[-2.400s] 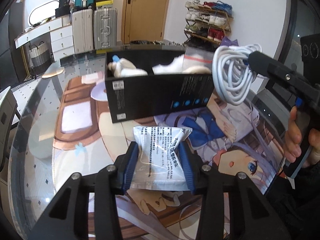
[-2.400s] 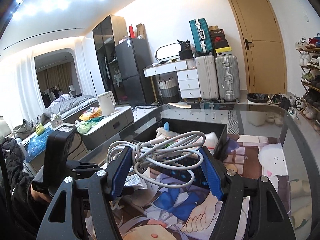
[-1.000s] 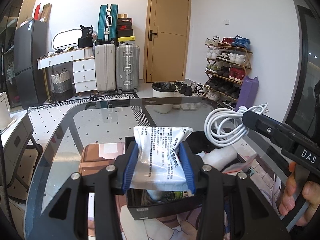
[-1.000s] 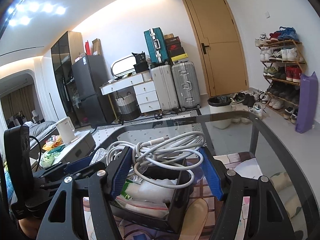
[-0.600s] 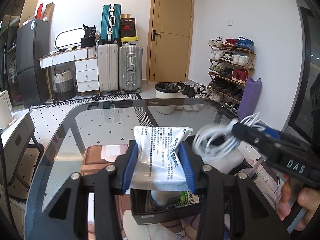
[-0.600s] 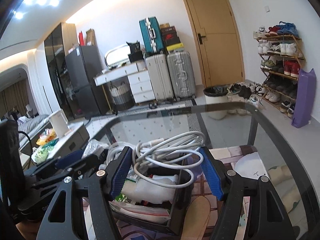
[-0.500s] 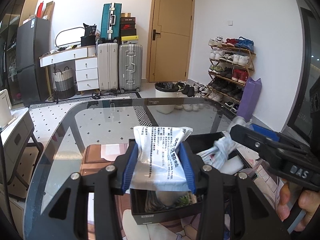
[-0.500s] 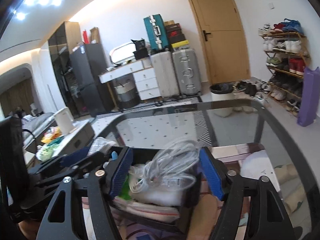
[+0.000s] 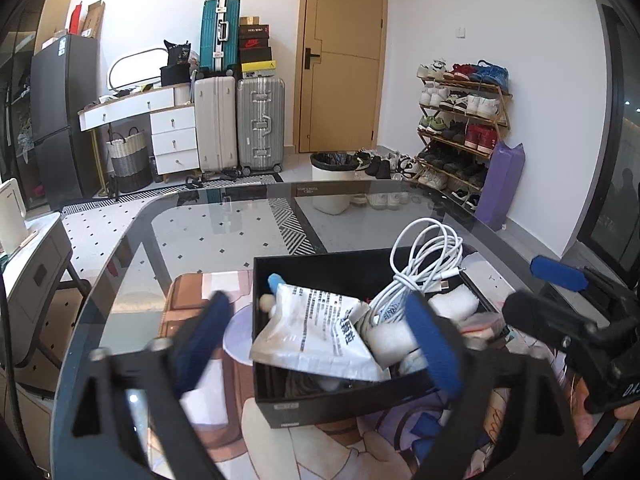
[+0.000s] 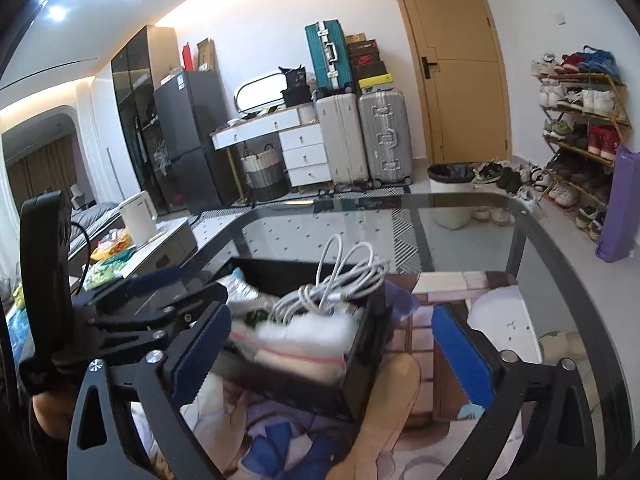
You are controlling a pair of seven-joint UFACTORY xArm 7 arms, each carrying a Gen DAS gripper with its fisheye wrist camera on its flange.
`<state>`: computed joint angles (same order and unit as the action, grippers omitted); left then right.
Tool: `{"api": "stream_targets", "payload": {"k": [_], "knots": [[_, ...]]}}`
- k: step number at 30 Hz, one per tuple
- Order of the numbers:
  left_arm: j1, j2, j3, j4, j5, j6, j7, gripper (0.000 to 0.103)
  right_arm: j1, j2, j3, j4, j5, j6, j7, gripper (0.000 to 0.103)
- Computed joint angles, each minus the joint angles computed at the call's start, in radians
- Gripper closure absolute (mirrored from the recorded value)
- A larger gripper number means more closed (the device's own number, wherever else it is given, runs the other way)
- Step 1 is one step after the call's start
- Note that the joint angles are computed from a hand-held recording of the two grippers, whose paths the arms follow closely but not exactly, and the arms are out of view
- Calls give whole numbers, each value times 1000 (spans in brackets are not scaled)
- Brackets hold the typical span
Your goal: Organize soft objects
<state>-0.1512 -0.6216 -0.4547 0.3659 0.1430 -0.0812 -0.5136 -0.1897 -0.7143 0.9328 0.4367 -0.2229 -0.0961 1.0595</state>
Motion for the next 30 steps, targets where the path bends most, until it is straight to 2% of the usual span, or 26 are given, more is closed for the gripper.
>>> {"api": "stream_targets", "payload": {"k": [4, 7, 10, 17, 23, 30], "knots": [[-24, -54, 14, -31, -4, 19, -4, 0, 55, -5, -29, -30, 0, 7, -3, 1], [-12, -98, 0, -53, -3, 42, -26, 0, 82, -16, -44, -58, -1, -5, -6, 1], [-37, -122, 23, -82, -6, 41, -37, 0, 103, -29, -51, -84, 0, -17, -12, 1], [-46, -170, 33, -142, -8, 47, -74, 0, 101, -66, -25, -96, -14, -34, -48, 1], [26, -195, -51, -158, 10, 30, -134, 0, 78, -99, 18, -102, -10, -85, -79, 1], [47, -191, -70, -163, 35, 12, -148, 0, 69, -143, 51, -118, 23, -120, -96, 1]]}}
